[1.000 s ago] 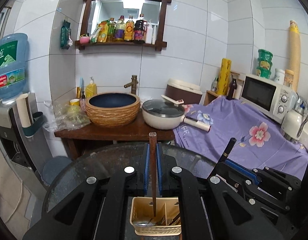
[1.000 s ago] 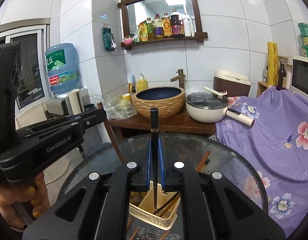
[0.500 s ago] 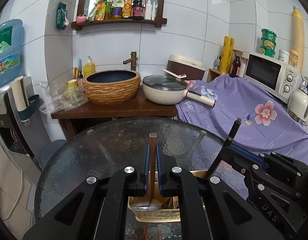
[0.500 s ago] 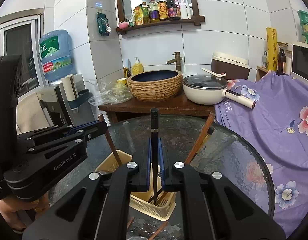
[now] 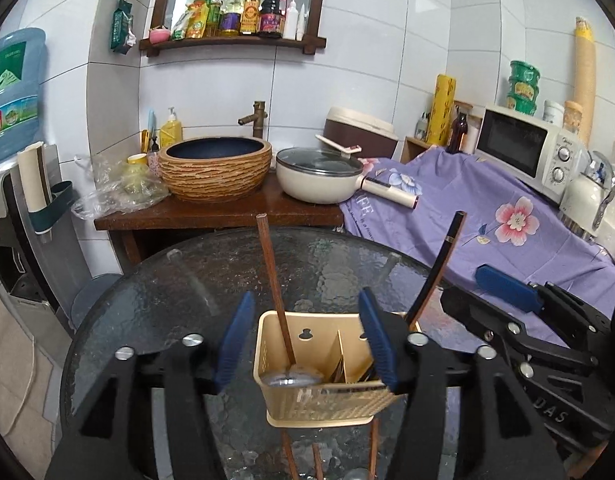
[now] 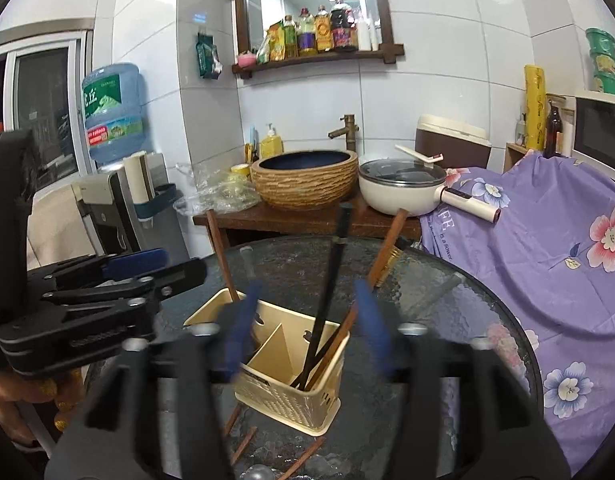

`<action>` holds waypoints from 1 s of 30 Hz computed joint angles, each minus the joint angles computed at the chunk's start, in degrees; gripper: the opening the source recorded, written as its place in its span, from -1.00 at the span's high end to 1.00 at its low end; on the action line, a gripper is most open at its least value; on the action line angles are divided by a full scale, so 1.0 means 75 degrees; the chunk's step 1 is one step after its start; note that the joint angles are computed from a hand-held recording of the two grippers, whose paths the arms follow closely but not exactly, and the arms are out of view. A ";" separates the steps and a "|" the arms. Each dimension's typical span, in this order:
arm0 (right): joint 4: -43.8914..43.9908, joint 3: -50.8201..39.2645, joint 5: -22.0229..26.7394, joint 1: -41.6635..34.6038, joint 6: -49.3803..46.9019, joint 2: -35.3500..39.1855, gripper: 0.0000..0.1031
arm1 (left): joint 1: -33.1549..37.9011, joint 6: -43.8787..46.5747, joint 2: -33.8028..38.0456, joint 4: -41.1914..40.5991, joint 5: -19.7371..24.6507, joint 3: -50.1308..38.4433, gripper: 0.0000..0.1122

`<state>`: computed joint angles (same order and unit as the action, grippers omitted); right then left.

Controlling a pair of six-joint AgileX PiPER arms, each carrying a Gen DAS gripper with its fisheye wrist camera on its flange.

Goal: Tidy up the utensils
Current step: 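Open both tools and move them back toward the remaining wooden chopsticks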

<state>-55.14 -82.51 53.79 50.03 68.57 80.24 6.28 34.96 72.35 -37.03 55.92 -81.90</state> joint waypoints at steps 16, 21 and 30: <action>0.0089 0.2794 0.0668 0.1781 0.2325 -0.0859 -0.30 | 0.2473 0.3041 -0.1599 -0.0779 0.0214 0.3485 -0.53; 0.0766 0.3269 0.0246 0.1373 0.2565 -0.0582 -0.29 | 0.2411 0.3261 -0.1662 -0.0423 -0.0068 0.4162 -0.43; 0.2240 0.3545 -0.1180 0.0179 0.2205 -0.0030 0.08 | 0.1883 0.2927 -0.1477 0.0178 -0.0511 0.4772 -0.19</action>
<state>-38.34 -55.92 44.93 51.37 85.11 80.01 20.41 56.92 61.27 -35.70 52.08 -46.12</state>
